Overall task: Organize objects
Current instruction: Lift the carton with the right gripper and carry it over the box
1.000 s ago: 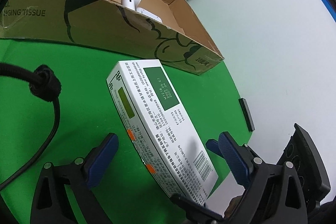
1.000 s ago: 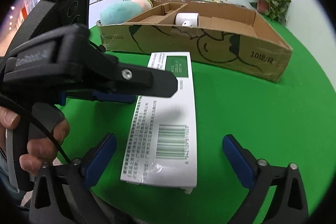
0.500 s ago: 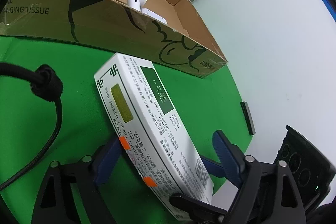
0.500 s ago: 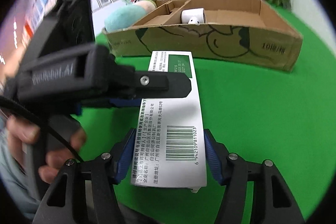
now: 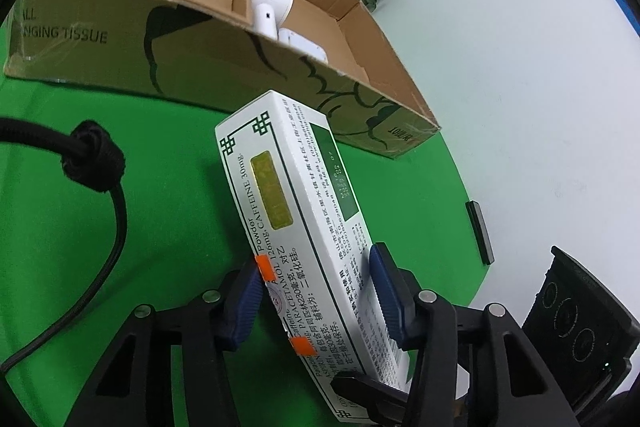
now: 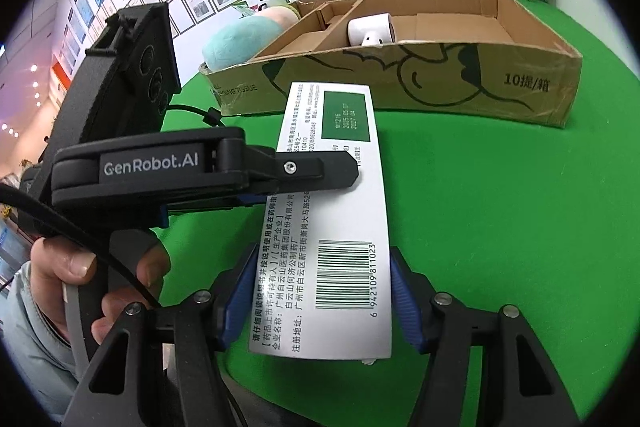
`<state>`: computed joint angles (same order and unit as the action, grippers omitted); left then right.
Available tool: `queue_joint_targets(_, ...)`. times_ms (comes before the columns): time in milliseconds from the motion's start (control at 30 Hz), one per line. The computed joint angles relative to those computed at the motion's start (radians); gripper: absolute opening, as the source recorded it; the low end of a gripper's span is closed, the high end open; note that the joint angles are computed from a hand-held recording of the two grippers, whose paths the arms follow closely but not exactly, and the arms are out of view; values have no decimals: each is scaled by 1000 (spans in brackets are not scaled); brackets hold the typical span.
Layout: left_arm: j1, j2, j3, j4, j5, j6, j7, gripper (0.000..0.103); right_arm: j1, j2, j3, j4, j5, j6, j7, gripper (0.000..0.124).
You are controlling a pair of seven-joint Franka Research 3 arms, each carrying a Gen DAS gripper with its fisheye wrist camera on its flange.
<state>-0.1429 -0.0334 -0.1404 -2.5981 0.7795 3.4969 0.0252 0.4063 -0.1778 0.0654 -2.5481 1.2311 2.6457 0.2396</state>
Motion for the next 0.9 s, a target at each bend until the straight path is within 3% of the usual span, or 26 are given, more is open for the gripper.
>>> queue_joint_targets(233, -32, -64, 12, 14, -37, -51, 60, 46, 17, -36, -2, -12, 110, 41, -119, 60)
queue_joint_targets(333, -74, -90, 48, 28, -32, -88, 75, 45, 21, -48, -1, -9, 142, 58, -160, 60)
queue_joint_targets(467, -246, -107, 215, 78, 26, -151, 53, 45, 20, -50, -3, 14, 157, 61, -176, 60)
queue_joint_targets(600, -441, -172, 397, 84, -14, -227, 141, 45, 18, -59, -8, 32, 192, 59, -207, 60)
queue_joint_targets(733, -502, -205, 437, 117, -80, -287, 249, 45, 11, -62, -13, 61, 225, 56, -237, 60)
queue_joint_targets(900, -523, -219, 423, 170, -157, -340, 357, 45, -3, -50, -13, 108, 274, 64, -256, 59)
